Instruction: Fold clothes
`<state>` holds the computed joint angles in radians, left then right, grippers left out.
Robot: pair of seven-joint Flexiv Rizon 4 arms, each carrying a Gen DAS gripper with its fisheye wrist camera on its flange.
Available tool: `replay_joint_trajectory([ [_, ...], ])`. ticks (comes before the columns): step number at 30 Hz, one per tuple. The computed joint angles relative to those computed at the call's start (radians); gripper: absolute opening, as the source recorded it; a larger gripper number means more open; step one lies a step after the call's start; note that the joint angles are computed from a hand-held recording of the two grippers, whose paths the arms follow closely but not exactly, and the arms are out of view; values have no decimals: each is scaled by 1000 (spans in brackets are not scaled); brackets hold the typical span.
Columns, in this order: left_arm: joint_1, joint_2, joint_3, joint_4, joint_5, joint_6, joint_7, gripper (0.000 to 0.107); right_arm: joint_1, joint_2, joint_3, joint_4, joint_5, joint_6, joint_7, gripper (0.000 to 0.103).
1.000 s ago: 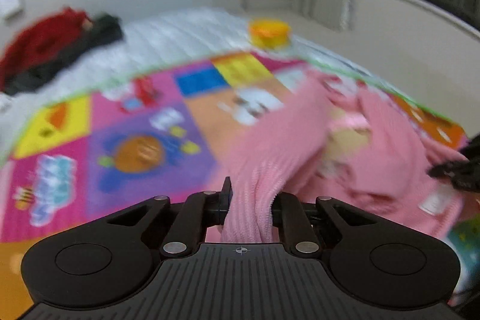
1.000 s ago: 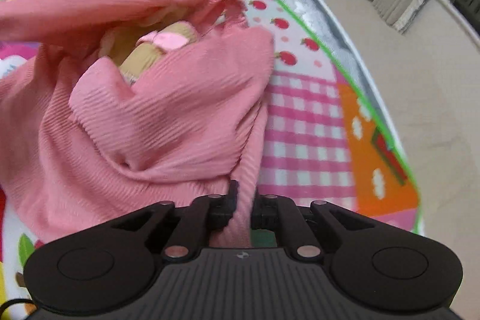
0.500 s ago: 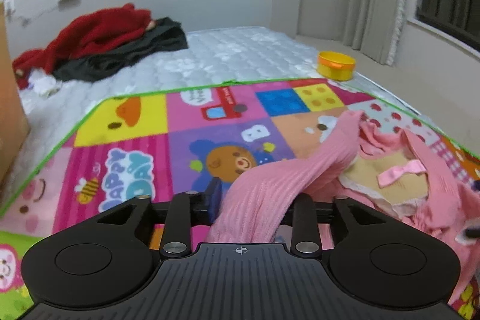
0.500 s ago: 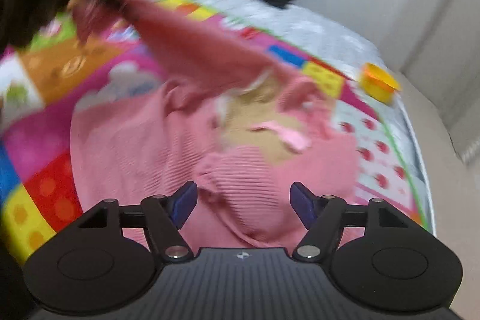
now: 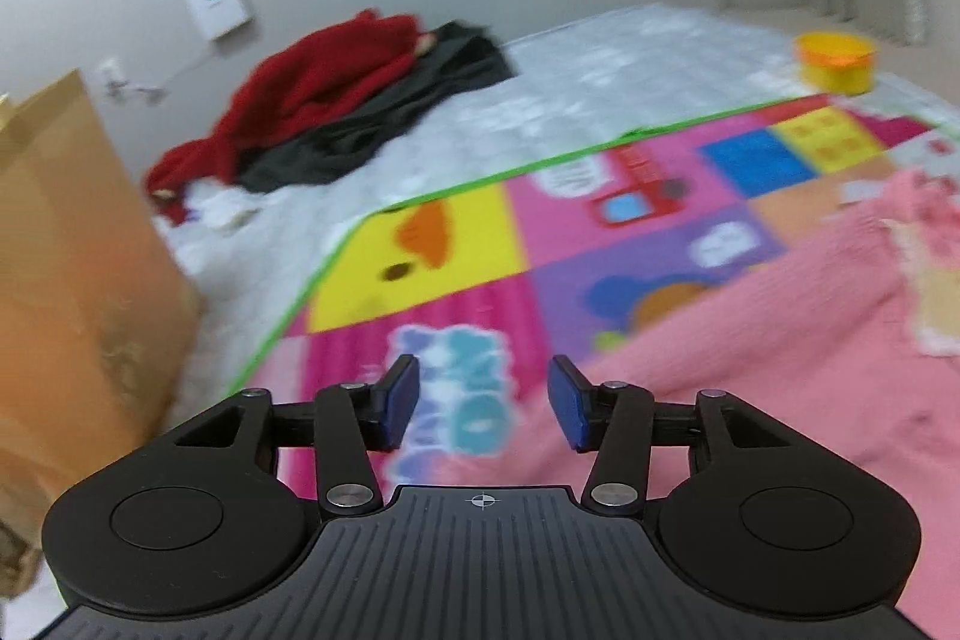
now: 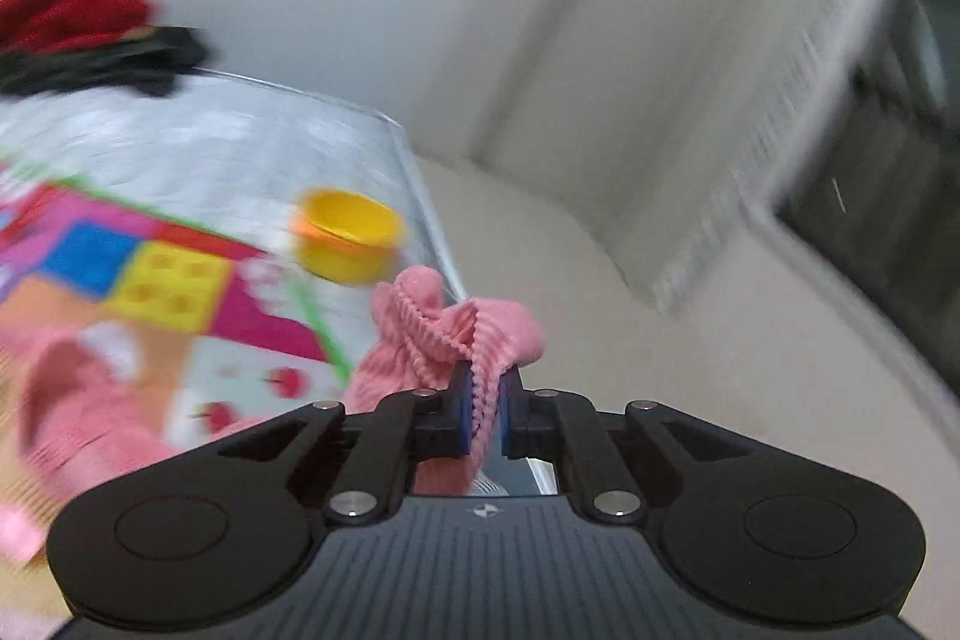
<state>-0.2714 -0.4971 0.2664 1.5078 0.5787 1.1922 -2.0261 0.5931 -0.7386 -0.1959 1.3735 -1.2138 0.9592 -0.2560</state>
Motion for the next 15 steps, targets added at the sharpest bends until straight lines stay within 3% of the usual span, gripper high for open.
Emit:
replay_joint_trajectory([
  [3,36,3,-12,9,-63,-52,-6,59,3,6,-4,41,9,-17,60,37],
  [5,57,18,-18,27,-110,-88,-37,61,14,29,-24,93,-67,6,171,38],
  [7,89,49,-57,76,-193,-64,-82,62,-19,46,-4,112,-125,133,298,40],
  [9,116,66,-119,137,-285,51,-108,71,-89,16,74,71,-115,291,351,54],
  [10,108,55,-138,147,-314,113,-125,78,-127,-29,143,20,-16,379,286,55],
  [11,96,41,-155,154,-344,177,-141,81,-138,-75,213,-29,129,402,161,55],
  [12,85,21,-177,154,-377,232,-148,82,-145,-123,294,-91,246,371,40,55],
  [15,148,-37,-347,171,-494,321,-51,82,-140,-245,450,-271,379,247,-166,52],
])
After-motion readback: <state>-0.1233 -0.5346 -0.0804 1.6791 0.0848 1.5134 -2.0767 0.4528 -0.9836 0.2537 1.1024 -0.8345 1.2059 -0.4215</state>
